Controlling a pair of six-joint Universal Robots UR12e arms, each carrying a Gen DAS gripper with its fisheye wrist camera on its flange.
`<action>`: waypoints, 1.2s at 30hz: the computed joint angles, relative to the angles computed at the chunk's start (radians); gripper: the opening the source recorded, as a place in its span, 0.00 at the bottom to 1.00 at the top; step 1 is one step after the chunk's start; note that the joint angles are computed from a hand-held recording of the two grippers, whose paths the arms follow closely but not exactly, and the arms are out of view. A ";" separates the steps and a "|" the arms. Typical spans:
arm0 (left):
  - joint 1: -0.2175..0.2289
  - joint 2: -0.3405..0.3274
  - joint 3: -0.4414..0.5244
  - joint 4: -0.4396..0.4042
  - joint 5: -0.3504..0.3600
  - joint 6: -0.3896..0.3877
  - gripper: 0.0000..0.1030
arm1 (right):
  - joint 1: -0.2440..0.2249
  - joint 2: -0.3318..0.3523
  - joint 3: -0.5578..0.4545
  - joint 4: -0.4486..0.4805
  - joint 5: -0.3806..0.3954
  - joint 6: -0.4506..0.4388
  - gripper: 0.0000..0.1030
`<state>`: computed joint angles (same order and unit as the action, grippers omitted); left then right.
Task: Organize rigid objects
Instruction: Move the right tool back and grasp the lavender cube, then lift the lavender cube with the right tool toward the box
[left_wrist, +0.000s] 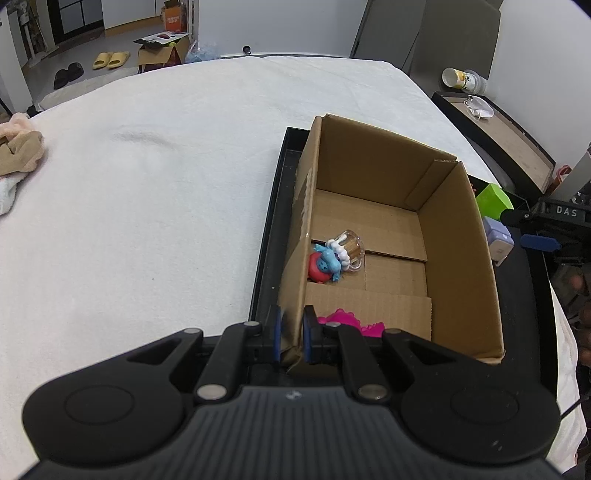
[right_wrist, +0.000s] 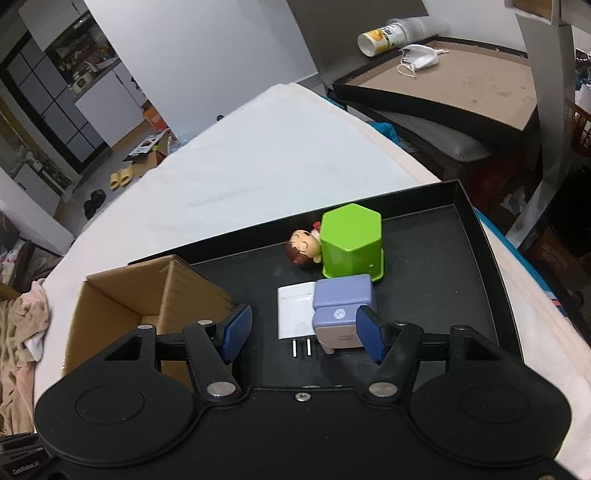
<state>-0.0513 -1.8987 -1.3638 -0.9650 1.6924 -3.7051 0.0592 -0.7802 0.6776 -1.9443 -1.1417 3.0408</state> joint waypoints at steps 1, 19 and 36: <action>0.000 0.000 0.000 0.000 -0.001 0.001 0.10 | 0.000 0.002 -0.001 -0.003 -0.002 0.006 0.61; 0.002 -0.005 0.003 0.001 -0.006 0.009 0.10 | 0.029 0.020 -0.001 -0.012 -0.164 -0.037 0.43; -0.005 -0.010 0.016 -0.021 0.013 0.000 0.10 | 0.023 -0.017 0.025 -0.056 -0.135 -0.059 0.42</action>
